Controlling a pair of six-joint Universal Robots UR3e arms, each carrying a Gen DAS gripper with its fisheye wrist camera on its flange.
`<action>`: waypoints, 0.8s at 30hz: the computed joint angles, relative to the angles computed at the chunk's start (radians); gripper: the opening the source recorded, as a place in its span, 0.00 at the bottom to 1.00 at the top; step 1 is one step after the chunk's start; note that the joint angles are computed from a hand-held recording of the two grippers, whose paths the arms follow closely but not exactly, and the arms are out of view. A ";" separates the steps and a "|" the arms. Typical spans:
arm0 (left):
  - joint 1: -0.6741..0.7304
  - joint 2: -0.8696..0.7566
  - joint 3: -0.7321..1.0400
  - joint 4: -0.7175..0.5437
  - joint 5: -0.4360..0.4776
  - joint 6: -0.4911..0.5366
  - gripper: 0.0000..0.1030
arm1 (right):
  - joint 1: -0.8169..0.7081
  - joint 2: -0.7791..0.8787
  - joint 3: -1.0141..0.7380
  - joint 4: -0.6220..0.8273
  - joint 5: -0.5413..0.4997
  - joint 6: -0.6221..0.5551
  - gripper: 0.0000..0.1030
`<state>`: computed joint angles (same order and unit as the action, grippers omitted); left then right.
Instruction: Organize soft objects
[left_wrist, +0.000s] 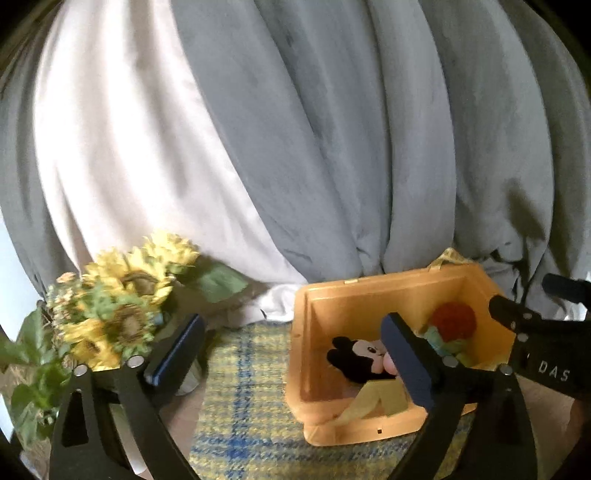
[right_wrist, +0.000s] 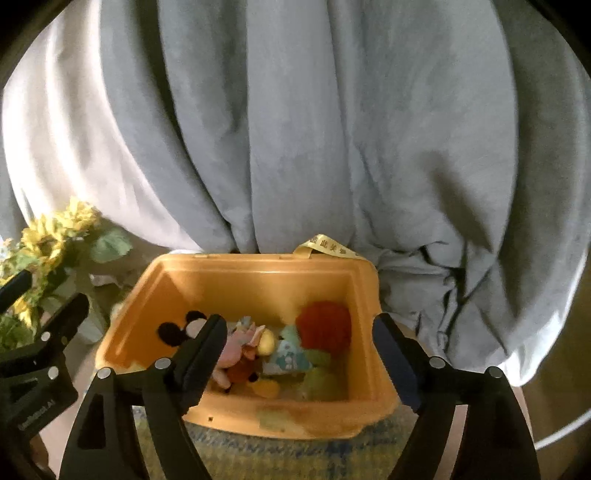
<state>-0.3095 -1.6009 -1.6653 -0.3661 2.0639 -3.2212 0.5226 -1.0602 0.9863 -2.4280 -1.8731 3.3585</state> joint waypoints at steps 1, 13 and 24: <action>-0.005 0.042 -0.048 0.027 0.004 0.000 0.99 | 0.013 -0.024 0.036 -0.021 -0.016 0.005 0.83; 0.028 0.470 -0.376 0.013 -0.109 0.043 1.00 | 0.255 -0.202 0.292 -0.109 -0.284 0.146 0.89; 0.057 0.825 -0.499 -0.153 -0.219 0.081 1.00 | 0.514 -0.270 0.343 0.026 -0.582 0.407 0.89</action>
